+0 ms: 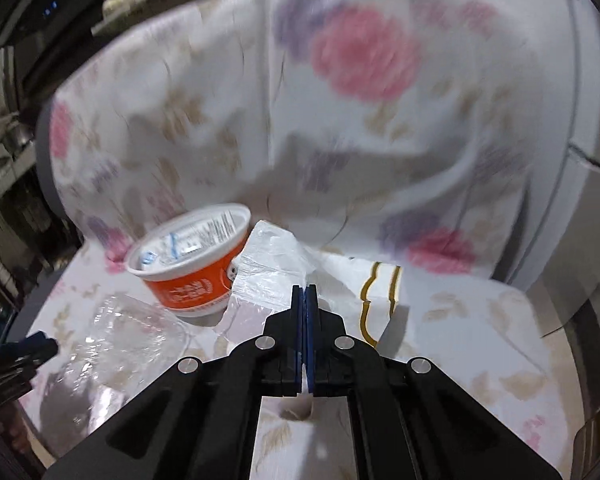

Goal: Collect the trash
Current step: 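Grasp the white paper bag by its edge with the right tool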

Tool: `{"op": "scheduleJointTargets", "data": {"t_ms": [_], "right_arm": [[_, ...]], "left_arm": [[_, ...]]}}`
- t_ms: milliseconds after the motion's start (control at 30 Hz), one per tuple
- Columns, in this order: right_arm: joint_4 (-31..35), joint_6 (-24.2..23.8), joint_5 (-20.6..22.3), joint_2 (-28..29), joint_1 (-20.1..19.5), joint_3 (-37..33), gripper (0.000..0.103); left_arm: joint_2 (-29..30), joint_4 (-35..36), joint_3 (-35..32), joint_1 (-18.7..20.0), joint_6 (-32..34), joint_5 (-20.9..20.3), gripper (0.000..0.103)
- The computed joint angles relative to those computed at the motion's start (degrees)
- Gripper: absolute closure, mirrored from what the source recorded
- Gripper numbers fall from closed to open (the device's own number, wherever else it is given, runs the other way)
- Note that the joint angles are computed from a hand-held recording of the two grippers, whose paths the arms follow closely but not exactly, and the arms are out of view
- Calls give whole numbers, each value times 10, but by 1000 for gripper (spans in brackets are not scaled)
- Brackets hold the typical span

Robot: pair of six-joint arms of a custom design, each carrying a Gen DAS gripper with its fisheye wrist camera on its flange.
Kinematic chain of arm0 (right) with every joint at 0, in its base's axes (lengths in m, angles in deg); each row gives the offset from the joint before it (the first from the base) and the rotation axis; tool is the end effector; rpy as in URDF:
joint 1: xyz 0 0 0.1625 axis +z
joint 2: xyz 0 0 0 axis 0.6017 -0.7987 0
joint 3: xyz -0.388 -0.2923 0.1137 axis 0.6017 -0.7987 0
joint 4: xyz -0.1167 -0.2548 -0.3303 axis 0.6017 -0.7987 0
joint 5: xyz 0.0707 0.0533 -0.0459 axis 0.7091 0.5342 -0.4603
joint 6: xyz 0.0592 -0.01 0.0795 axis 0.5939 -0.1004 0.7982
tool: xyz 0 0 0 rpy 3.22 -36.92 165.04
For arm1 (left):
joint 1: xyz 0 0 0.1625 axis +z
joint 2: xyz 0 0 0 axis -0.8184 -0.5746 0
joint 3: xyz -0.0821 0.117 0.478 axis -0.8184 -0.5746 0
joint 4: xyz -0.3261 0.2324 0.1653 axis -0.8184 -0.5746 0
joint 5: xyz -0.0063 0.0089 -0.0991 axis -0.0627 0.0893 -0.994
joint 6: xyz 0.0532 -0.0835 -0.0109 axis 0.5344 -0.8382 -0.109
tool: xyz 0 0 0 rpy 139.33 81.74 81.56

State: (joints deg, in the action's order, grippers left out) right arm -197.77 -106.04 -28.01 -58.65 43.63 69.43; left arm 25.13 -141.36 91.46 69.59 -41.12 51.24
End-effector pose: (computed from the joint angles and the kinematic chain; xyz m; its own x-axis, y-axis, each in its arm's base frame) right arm 0.0506 -0.4894 0.2401 -0.6011 -0.6184 0.5062 -0.7889 0.5603 -0.2524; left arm -0.2480 -0.2858 0.0071 -0.7074 -0.5393 -0.4570 0.1337 0.5327 -0.8357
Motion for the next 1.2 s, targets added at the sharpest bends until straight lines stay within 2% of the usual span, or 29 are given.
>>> {"op": "scheduleJointTargets", "data": {"t_ms": [33,100,200,267,300,333,367,433,500,600,733,800,867,933,1000,1100,1167,1200], "right_arm": [[7,-6,7,-12,-7,4,102],[39,-17,-10,-39,-12,12,102],[78,-32,-54,-51,-26,20,100],[95,-51,-86,-43,-39,22,92],[75,-60,-95,-36,-46,27,86],[67,-62,-92,-37,-52,31,66],[72,-59,-72,-46,-65,33,50],[87,-53,-37,-65,-83,32,39],[68,-52,-37,-61,-86,28,38],[62,-32,-80,-33,-79,11,36],[64,-12,-115,-4,-82,6,33],[9,-47,-116,9,-82,25,27],[-32,-88,-124,23,-81,43,17],[-63,-109,-121,33,-83,56,16],[-76,-107,-113,36,-87,63,16],[-81,-118,-99,32,-95,71,21],[-69,-127,-90,22,-99,76,37],[-72,-134,-87,20,-99,80,40]], "left_arm": [[2,-9,1,-1,7,-1,41],[6,-11,-2,-4,11,-6,41],[9,-16,-3,-9,14,-9,41],[12,-15,-6,-10,18,-10,41],[13,-13,-8,-10,19,-11,41],[13,-13,-9,-10,20,-11,41],[13,-10,-10,-11,20,-11,41],[13,1,-12,-14,13,-13,41],[12,8,-14,-16,9,-13,41],[13,5,-15,-15,13,-14,41],[20,5,-20,-16,19,-17,41],[21,4,-21,-15,21,-19,41],[21,5,-21,-13,19,-20,41],[21,4,-20,-12,16,-20,41],[22,3,-19,-12,14,-20,41],[24,-4,-17,-11,16,-21,41],[27,-7,-17,-12,17,-22,41],[28,-10,-16,-12,17,-23,41]]}}
